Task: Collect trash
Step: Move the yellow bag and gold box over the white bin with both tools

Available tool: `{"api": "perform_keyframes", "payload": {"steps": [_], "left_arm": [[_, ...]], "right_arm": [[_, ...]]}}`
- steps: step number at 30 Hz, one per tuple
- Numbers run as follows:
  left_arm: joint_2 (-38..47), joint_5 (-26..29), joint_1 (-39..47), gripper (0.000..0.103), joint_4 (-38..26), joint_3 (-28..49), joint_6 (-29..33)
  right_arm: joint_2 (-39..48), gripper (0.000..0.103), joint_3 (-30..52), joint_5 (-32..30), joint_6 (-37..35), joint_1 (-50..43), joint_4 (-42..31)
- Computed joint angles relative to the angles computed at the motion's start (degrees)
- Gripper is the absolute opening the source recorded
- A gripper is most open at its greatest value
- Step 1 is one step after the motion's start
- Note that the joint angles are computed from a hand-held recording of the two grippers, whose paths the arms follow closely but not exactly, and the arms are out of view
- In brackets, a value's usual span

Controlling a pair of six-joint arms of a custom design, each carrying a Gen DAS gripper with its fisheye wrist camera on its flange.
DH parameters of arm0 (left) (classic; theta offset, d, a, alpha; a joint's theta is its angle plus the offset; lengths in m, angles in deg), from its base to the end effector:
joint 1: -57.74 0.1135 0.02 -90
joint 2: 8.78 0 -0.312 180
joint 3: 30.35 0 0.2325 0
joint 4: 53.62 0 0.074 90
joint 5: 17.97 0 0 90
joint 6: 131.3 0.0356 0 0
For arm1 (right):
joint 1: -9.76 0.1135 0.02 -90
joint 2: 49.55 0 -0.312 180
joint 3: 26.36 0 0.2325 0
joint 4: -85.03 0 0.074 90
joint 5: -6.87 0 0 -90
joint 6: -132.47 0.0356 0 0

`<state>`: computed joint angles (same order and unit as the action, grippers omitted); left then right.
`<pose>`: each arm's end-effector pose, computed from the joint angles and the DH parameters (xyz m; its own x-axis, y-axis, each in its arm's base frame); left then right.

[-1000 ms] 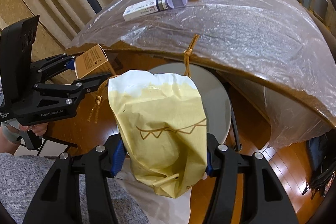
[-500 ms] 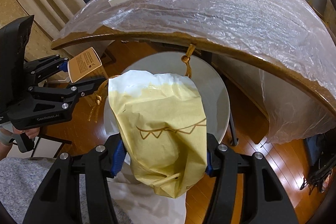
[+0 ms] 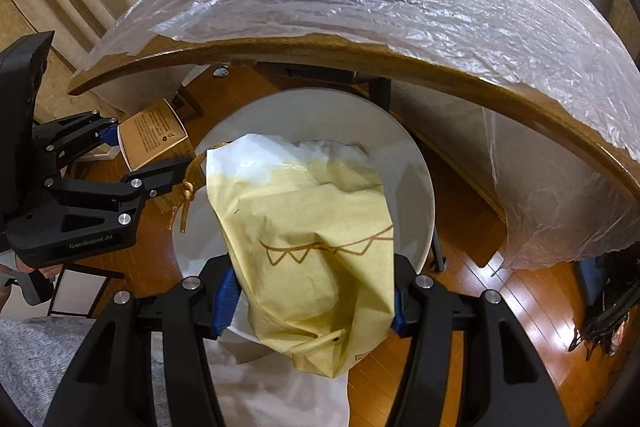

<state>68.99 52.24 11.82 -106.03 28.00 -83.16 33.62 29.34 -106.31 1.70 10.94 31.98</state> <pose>0.1525 -0.1401 0.2390 -0.8943 0.0209 -0.4469 0.0076 0.9995 0.0315 0.2064 0.0183 0.2108 -0.6921 -0.6147 -0.3783 -0.7074 0.6818 0.1865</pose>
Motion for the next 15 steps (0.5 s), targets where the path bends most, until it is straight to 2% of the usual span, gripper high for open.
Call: {"api": "perform_keyframes", "payload": {"steps": [15], "left_arm": [[4.78, 2.06, 2.89, 0.059, 5.77, -2.96, 3.98]], "right_arm": [[1.98, 0.056, -5.06, 4.68, 5.77, 4.72, 10.26]]}}
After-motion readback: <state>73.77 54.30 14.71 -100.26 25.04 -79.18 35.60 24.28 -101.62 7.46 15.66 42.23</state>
